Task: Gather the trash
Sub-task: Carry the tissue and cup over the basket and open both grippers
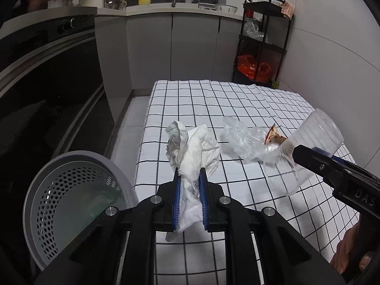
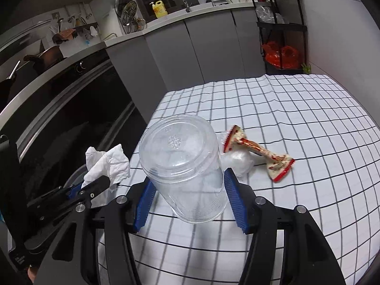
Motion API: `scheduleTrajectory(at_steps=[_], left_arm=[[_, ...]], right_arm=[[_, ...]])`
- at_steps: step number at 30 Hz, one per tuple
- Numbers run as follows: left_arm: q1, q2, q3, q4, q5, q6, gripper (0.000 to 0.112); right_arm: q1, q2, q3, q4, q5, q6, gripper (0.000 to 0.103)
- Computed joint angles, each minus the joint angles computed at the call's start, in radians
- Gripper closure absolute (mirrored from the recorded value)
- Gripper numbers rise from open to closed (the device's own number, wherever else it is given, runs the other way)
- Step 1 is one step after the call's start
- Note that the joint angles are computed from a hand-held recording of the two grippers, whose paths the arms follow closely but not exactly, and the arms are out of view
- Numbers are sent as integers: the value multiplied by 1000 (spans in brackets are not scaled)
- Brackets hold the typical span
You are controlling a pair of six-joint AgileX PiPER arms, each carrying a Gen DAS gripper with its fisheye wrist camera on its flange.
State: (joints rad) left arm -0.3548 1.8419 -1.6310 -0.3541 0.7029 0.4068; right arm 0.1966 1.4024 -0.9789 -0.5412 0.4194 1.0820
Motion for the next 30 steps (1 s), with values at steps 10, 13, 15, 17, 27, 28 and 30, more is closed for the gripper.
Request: scheduleTrajectory(at_steps=[10, 13, 15, 17, 27, 28, 30], left_arm=[[174, -76, 37, -69, 19, 80, 97], [229, -74, 40, -48, 23, 81, 97], [266, -70, 40, -35, 27, 86, 97], [305, -62, 39, -21, 30, 90, 97], [406, -10, 10, 11, 50, 80, 97], [405, -5, 10, 25, 47, 73, 97], [405, 4, 8, 39, 49, 67, 97]], right_arm=[[99, 131, -150, 100, -44, -45, 48], [134, 189, -214, 133, -49, -68, 47], [155, 231, -265, 166, -44, -105, 48], [182, 276, -320, 185, -33, -139, 48], [240, 489, -577, 404, 68, -383, 47], [240, 508, -602, 423, 82, -407, 47], [251, 537, -638, 435, 102, -424, 47]])
